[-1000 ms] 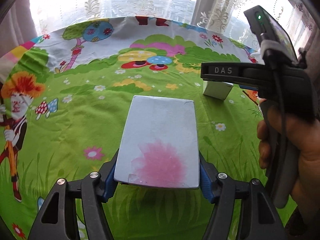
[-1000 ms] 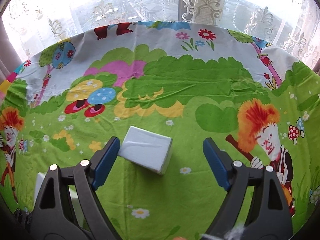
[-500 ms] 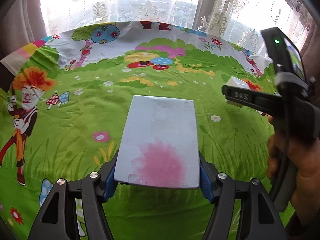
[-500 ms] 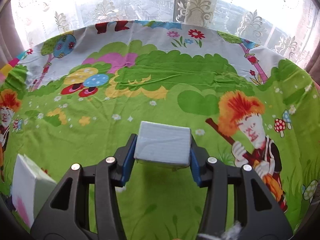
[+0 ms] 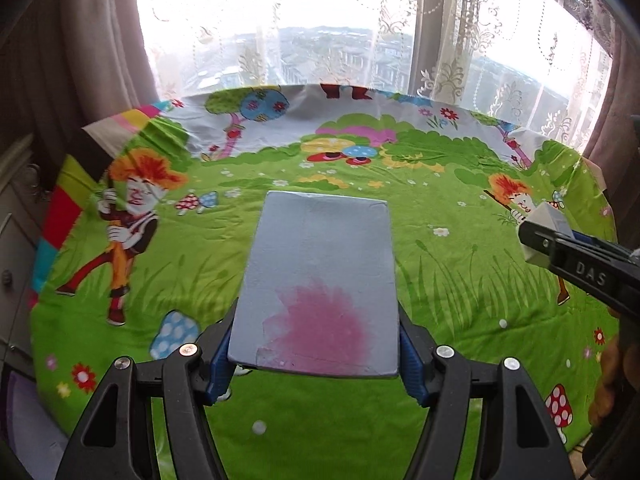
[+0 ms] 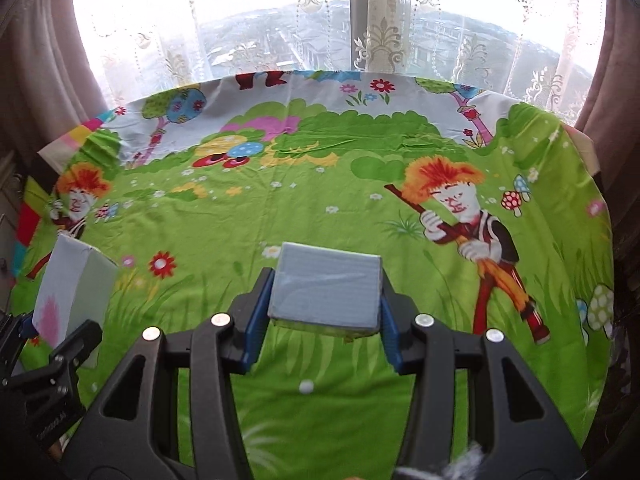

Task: Organize rigid objects
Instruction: 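Lift both boxes and carry them over the purple storage box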

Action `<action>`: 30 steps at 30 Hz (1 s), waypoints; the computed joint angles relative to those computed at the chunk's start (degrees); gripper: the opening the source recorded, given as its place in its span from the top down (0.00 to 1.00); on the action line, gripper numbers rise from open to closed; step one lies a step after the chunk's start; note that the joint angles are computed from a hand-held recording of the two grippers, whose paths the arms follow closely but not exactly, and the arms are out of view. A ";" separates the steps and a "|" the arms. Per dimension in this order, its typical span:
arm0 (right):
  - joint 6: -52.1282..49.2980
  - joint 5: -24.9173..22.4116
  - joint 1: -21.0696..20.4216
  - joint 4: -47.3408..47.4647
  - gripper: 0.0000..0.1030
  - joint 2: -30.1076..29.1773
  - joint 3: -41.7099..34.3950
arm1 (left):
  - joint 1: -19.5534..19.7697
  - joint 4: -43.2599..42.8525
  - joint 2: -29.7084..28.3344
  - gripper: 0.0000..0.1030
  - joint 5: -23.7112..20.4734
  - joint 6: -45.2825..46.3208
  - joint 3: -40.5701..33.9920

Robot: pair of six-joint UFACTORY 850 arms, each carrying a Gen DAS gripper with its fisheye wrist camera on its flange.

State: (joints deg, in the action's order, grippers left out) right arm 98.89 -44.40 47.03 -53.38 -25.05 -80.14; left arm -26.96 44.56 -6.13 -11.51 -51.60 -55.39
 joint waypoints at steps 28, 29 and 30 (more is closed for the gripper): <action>9.22 -1.83 13.93 -4.56 0.49 7.40 7.95 | -4.17 7.77 20.56 0.35 -6.35 -9.39 17.07; 9.19 -1.59 14.13 -4.41 0.49 7.32 7.93 | -4.16 7.52 20.94 0.35 -6.61 -9.18 17.33; 8.91 -1.38 14.37 -4.36 0.50 7.24 7.89 | -4.10 7.28 21.19 0.35 -6.76 -8.94 17.52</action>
State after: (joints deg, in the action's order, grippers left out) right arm 107.80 -45.79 61.40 -57.74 -17.81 -72.25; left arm -31.07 51.84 15.06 -18.27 -60.54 -37.88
